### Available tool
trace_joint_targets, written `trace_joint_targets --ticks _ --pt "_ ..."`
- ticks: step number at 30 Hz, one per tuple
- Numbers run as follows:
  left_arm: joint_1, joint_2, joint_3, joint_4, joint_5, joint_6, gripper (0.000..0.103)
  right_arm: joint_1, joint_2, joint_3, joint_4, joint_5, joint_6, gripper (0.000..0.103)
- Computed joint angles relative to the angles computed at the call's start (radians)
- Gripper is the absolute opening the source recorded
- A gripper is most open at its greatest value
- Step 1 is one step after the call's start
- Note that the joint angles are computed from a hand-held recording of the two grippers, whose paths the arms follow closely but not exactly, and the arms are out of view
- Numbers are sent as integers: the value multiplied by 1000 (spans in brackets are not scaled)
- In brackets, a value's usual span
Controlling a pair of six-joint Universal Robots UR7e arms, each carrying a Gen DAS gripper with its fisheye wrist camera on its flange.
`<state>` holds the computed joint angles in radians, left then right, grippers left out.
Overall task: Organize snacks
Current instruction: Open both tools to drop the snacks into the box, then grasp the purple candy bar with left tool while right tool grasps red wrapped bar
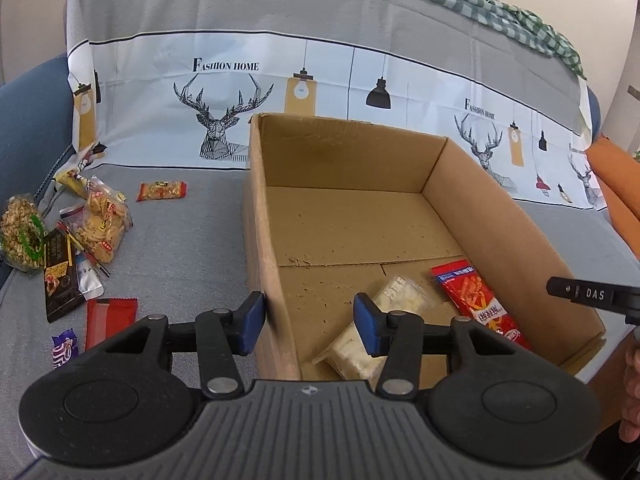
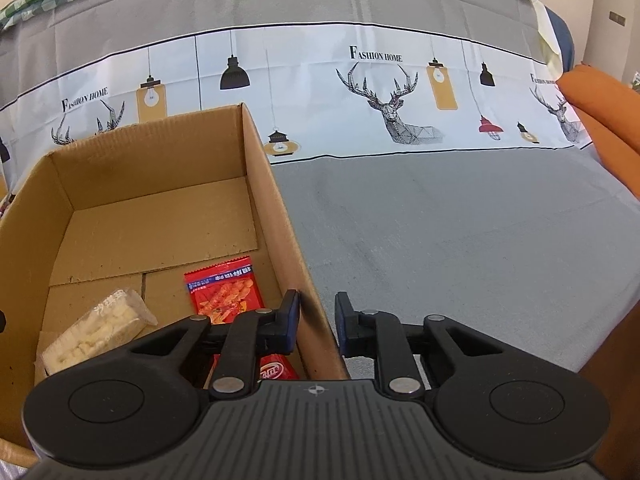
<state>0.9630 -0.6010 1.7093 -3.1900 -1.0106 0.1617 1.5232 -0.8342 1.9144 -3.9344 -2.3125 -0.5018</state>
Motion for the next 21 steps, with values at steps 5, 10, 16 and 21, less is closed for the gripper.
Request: trace_joint_targets --ticks 5,10,16,21 --pt "-6 -55 48 -34 -39 57 53 13 8 24 -158 63 -46 44" --pt "2 -154 101 -17 -93 163 51 38 20 70 -279 168 -81 45" --pt "75 -219 122 -18 -139 270 25 77 60 86 -303 298 -96 43" --pt "132 -245 68 128 -64 39 22 116 116 53 -255 351 -90 35"
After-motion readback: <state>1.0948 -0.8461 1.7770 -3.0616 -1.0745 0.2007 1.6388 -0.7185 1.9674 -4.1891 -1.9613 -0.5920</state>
